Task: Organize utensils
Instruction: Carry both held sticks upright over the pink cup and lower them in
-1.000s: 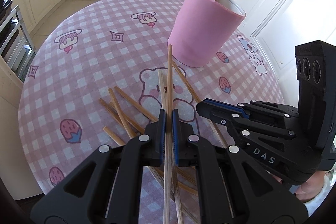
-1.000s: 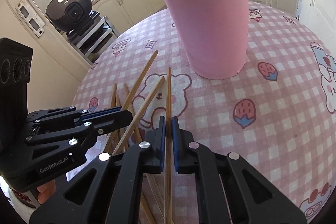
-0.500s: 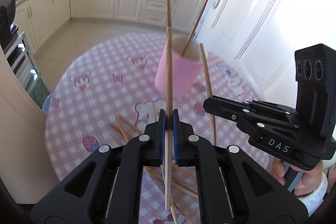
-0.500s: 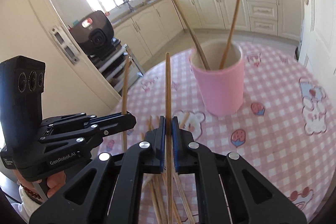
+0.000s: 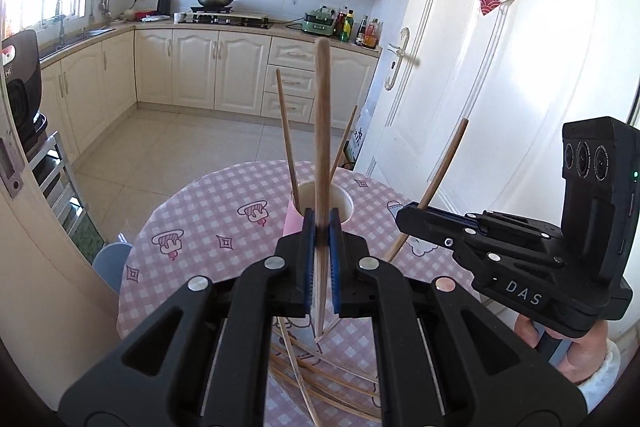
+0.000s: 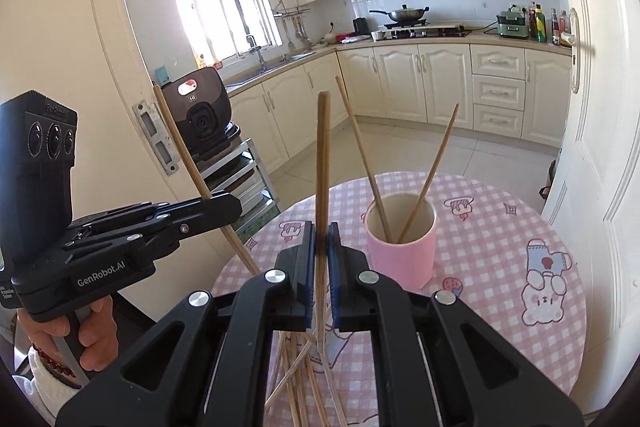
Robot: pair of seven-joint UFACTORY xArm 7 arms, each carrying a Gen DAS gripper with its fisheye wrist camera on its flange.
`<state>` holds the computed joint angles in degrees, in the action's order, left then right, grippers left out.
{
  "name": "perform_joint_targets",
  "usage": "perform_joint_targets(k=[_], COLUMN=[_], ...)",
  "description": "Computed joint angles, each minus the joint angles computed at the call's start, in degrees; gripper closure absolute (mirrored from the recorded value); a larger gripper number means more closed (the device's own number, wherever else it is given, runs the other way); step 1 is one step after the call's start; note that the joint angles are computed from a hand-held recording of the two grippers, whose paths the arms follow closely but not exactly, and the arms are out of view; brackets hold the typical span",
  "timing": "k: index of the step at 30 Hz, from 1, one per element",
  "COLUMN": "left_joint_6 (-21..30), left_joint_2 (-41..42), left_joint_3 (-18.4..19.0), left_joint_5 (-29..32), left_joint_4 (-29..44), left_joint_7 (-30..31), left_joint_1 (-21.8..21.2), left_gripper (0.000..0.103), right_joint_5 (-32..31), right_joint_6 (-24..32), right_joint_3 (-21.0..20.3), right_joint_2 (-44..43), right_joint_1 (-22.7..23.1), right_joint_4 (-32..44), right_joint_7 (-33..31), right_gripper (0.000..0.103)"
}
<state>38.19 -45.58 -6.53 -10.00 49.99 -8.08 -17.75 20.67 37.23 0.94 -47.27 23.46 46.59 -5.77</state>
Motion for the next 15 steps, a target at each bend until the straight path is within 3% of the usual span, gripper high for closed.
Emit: perform_joint_targets(k=[10,15], left_joint_6=[-4.14,-8.54], left_joint_2=[3.72,7.09], left_joint_3=[-0.80,-1.67], left_joint_5=[0.69,1.54], left_joint_4=[2.44,5.12], left_joint_7=[-0.86,-3.58], left_joint_1=[0.23,1.98], left_gripper=[0.096,0.096], right_joint_5=[-1.70,-4.31], right_joint_6=[-2.04,-7.19], right_joint_3=[-0.03,1.25], right_joint_2=[1.28,2.85], right_joint_1=[-1.51,-4.08], right_joint_4=[2.91,4.69], right_joint_7=[-0.38,0.47], right_gripper=[0.098,0.098])
